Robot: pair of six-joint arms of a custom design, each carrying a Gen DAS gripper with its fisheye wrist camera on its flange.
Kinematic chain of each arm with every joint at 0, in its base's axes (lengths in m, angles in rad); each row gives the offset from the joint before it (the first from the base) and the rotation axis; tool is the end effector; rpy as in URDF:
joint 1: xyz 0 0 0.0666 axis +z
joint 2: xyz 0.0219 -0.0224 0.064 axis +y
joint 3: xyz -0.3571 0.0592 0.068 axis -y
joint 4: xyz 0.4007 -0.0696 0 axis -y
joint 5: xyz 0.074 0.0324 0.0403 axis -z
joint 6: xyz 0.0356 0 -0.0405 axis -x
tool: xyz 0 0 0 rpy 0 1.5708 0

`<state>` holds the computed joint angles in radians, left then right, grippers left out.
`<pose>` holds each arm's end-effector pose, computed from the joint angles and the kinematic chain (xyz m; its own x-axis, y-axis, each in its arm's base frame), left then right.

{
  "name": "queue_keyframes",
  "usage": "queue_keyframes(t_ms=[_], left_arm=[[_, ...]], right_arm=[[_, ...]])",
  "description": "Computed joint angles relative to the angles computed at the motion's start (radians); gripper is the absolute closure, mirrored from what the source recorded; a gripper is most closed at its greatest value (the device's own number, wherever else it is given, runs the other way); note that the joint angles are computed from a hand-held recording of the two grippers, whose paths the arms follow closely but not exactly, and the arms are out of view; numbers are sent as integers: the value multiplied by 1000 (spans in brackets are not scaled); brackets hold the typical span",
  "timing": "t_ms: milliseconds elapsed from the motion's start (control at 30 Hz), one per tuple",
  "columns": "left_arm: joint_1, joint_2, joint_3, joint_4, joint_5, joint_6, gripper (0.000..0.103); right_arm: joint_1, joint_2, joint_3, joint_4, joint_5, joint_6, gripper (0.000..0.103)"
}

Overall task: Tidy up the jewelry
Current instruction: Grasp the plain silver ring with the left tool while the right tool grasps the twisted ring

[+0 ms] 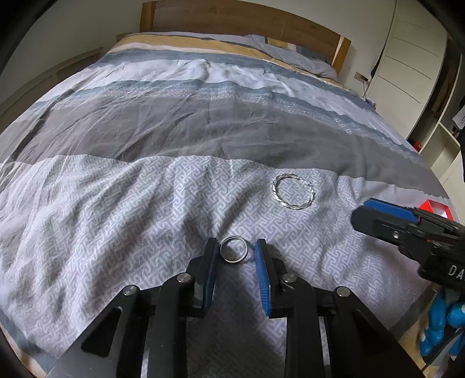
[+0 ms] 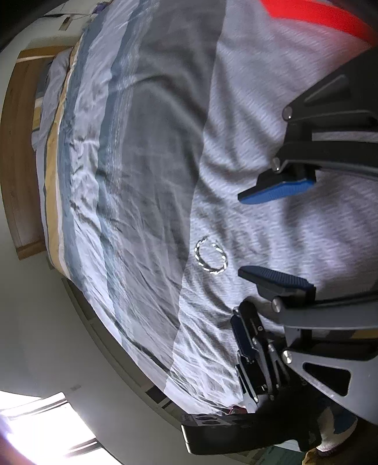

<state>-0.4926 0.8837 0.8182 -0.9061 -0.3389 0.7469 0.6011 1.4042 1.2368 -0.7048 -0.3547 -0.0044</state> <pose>0.2771 -0.1357 0.3346 -0.7247 -0.3382 -0.6004 -0.2883 0.9402 -0.1817 0.4004 0.2891 0.3449 -0.6347 -0.4302 -0.6420 -0.7118 0.6489 0.2688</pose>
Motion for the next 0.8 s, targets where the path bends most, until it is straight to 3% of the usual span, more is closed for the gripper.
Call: queue_keyframes(t_ms=[167,800], left_arm=[[-11,3,-10,14,-23,2,83],[-31,-55,-29,-3,-67,37,83]], right_arm=[[24,49,40,7,21,16,61],[110,192,171,-41,135,70,60]])
